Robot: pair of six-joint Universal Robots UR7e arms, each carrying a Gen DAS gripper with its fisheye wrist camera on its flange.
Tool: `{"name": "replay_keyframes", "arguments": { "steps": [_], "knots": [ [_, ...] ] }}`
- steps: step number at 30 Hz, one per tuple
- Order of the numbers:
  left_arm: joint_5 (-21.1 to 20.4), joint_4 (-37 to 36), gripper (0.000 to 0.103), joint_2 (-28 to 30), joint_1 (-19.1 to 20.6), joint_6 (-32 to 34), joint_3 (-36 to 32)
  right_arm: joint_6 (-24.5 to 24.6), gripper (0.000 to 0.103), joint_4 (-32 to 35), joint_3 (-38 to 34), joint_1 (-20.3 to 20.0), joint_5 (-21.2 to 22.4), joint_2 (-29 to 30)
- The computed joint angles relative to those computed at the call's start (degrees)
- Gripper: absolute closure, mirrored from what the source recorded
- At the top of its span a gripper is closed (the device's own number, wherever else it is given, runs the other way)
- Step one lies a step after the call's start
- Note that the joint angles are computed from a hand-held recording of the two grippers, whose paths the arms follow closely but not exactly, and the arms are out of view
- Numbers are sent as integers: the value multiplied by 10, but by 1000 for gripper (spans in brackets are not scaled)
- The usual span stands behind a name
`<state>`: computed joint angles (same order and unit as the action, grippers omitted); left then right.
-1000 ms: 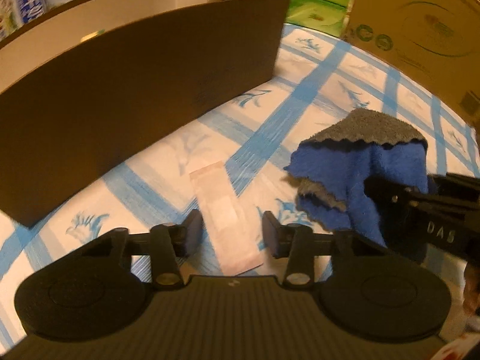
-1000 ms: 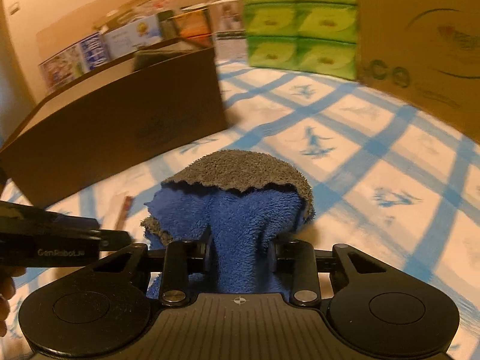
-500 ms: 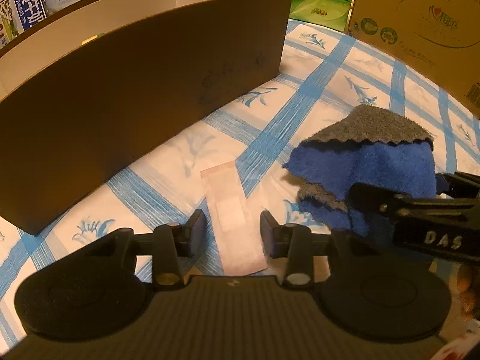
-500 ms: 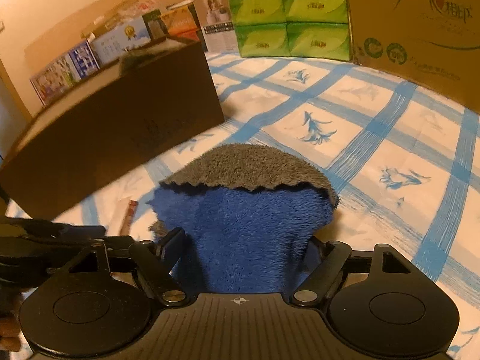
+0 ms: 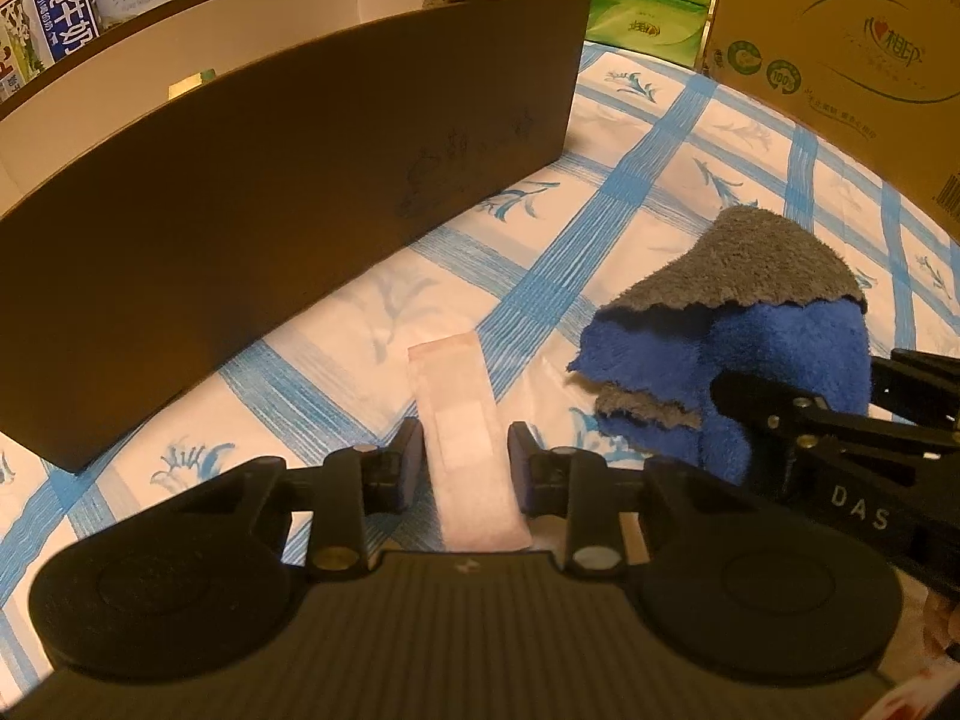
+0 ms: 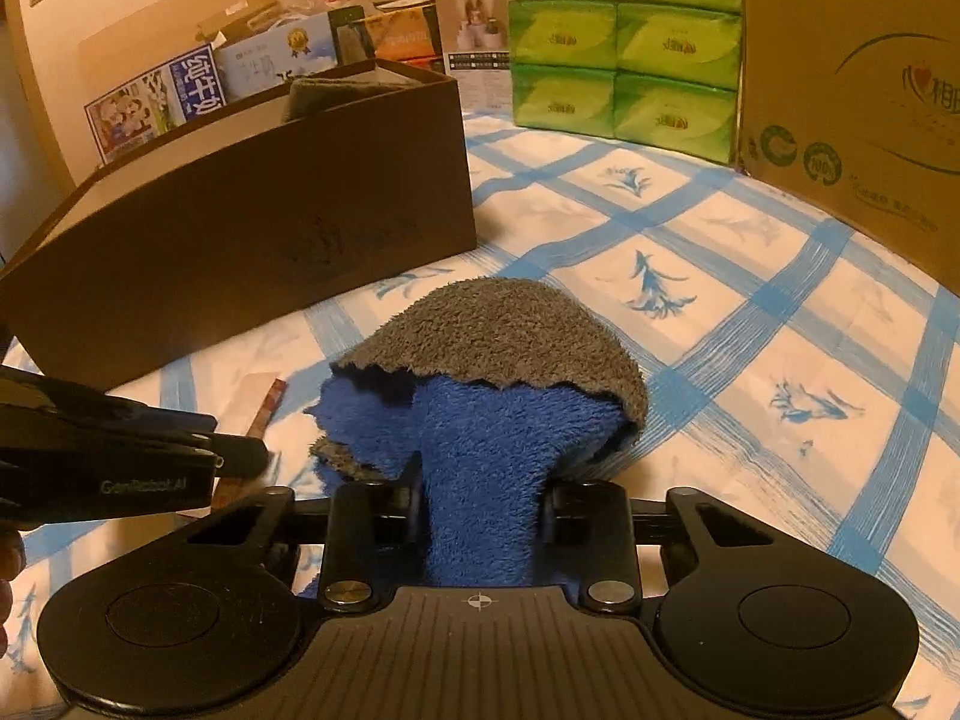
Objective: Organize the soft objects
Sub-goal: 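Lift the pad strip and blue towel over the brown box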
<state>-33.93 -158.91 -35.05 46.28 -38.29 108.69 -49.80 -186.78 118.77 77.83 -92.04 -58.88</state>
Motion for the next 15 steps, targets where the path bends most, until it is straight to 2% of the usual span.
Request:
{"name": "replay_keyframes", "arguments": {
  "steps": [15],
  "knots": [
    [6,10,76,-25,-17,-26,27,25,76,33,10,-2,20,-38]
  ]
}}
